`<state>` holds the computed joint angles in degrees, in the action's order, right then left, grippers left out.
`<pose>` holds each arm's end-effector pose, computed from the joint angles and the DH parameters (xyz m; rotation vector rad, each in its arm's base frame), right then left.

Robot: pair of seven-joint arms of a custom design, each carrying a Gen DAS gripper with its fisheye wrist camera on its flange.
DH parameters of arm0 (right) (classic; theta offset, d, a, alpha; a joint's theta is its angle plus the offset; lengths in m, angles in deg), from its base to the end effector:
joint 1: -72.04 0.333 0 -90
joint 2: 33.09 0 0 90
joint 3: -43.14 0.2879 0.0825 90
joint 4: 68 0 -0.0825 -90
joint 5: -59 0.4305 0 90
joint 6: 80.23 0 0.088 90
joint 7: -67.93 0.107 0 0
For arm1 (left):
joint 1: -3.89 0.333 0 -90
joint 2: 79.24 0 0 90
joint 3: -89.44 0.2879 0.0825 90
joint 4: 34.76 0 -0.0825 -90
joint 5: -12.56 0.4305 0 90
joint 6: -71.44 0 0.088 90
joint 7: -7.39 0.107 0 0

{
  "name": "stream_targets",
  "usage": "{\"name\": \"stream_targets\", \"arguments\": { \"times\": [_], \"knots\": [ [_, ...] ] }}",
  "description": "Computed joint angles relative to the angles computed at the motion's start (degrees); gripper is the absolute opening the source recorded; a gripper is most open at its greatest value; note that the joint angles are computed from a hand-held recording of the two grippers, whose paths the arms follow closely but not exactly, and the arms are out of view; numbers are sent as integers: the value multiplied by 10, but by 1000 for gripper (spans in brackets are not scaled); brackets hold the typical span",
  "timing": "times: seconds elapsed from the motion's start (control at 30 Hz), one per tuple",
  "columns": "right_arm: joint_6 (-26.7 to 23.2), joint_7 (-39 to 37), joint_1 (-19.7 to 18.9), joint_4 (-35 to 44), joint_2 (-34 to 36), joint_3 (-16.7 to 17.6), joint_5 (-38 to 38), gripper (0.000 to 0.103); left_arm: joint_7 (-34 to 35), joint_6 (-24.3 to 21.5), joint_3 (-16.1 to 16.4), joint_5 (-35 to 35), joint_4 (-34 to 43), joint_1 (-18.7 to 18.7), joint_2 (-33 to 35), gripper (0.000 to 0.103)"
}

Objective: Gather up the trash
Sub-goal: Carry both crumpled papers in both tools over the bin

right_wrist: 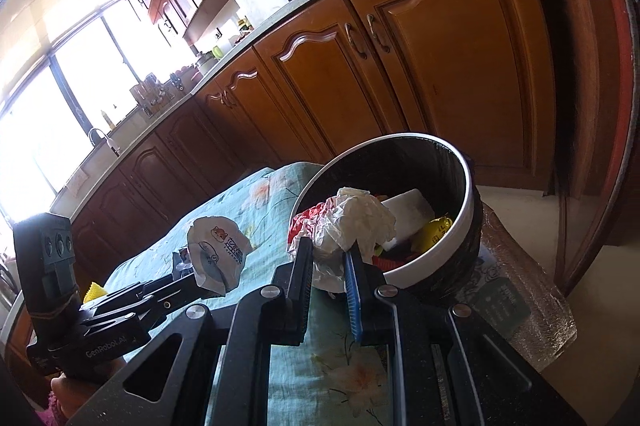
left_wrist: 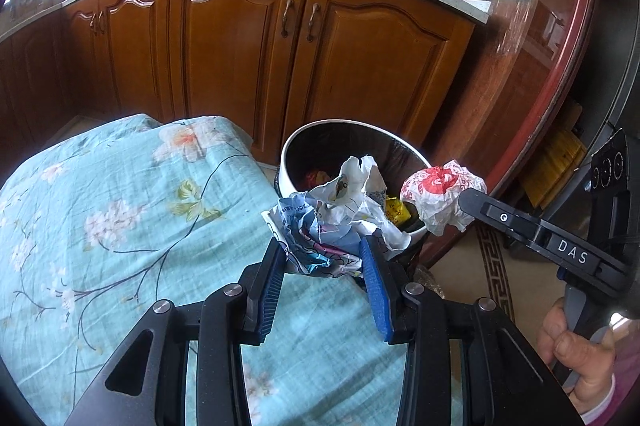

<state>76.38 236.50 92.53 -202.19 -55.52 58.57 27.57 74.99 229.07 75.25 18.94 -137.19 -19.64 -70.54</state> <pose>0.4171 0.3374 0.5188 -1.3643 1.8501 -0.4113 0.5513 -0.4210 0.5200 -1.5509 2.1780 -1.0997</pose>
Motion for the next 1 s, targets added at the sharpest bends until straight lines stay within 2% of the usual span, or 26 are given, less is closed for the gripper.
{"name": "stream_targets", "arguments": {
  "times": [0.43, 1.0],
  "knots": [
    [-12, -21, -6, -6, -9, -8, 7, 16, -7, -25, 11, 21, 72, -21, 56, 38],
    [-37, -85, -9, 37, 32, -30, 23, 16, -27, -77, 39, 65, 209, -63, 156, 38]
  ]
}}
